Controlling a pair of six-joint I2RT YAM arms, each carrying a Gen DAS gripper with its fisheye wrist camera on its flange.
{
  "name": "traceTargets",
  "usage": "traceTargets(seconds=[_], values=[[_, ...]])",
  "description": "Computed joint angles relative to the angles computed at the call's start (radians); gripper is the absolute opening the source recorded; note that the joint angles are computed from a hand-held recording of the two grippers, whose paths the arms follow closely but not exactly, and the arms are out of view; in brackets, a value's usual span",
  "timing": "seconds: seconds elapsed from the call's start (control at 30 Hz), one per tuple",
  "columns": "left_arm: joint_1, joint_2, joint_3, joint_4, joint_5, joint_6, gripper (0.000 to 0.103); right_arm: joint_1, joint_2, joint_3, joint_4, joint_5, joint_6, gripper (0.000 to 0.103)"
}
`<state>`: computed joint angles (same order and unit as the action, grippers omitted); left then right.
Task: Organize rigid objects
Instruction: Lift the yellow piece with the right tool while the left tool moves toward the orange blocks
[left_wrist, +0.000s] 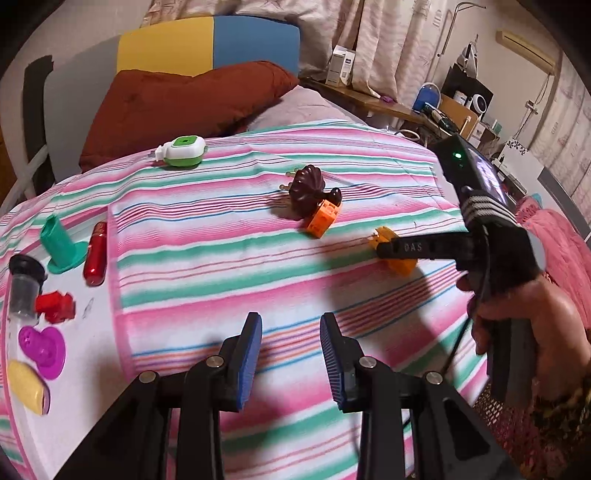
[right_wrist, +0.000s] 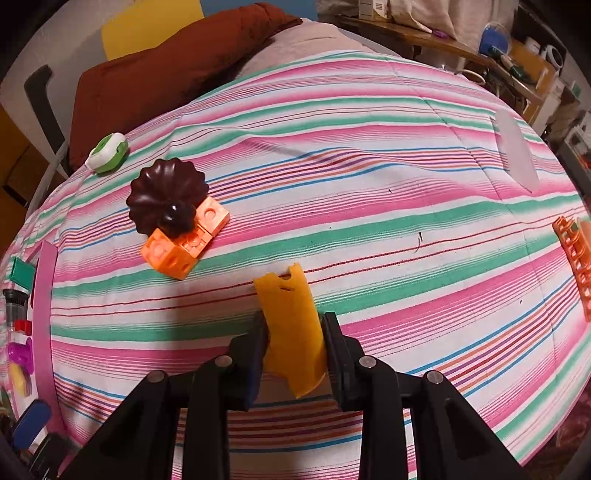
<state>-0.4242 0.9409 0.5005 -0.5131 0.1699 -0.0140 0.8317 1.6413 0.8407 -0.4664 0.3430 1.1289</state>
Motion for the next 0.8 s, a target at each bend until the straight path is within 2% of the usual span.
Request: traceTargets(seconds=[0.13, 0.3, 0.6, 0.8], values=[[-0.026, 0.076, 0.017, 0.059, -0.037, -0.002, 0.032, 0.003, 0.001, -0.001, 0.000, 0.002, 0.002, 0.030], [0.000, 0.198, 0.049, 0.115, -0.017, -0.015, 0.032, -0.018, 0.000, 0.002, -0.047, 0.036, 0.023, 0.030], [-0.086, 0.413, 0.150, 0.208, -0.076, -0.025, 0.032, -0.058, -0.067, -0.079, 0.025, -0.006, 0.050, 0.030], [-0.164, 0.591, 0.270, 0.240, -0.073, -0.066, 0.032, -0.072, -0.081, -0.096, 0.045, -0.020, 0.047, 0.030]])
